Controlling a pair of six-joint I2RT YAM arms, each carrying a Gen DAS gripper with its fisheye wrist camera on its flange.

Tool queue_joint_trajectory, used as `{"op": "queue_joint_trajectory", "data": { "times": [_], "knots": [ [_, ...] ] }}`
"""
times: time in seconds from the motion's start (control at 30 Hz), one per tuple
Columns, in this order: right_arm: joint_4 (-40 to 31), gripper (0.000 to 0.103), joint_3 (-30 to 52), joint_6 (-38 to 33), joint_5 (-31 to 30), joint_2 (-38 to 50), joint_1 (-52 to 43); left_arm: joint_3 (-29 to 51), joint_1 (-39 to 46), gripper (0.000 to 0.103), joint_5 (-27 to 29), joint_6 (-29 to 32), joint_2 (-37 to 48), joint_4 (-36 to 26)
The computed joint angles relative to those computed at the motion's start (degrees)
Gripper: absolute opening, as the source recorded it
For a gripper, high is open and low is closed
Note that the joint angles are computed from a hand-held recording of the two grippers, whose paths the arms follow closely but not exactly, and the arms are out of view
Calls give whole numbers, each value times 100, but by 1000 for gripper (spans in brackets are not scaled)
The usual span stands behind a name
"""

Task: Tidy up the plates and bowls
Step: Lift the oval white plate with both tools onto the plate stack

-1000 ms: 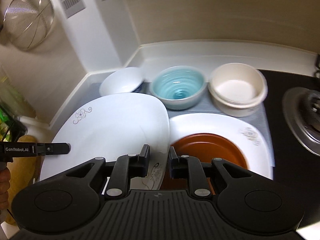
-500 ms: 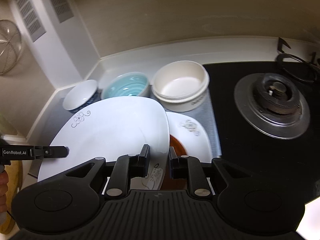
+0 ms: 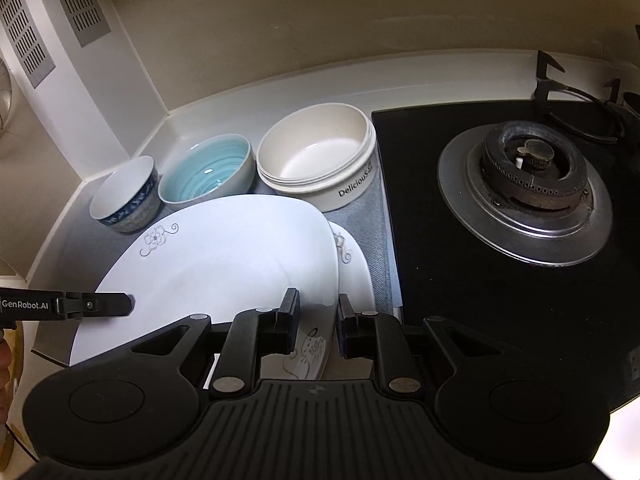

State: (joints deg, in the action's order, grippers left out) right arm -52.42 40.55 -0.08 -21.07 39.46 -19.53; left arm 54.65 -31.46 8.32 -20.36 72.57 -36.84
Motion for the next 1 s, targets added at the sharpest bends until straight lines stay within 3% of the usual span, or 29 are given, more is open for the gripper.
{"op": "queue_joint_trajectory", "data": {
  "times": [0.43,1.0],
  "knots": [
    [177,21,-208,-348,-187,254,-344,-7,-280,20,-241,-145,233,149],
    [414,22,-609,-835,-693,-114,-821,-210,-563,22,-704,-211,72,423]
  ]
}}
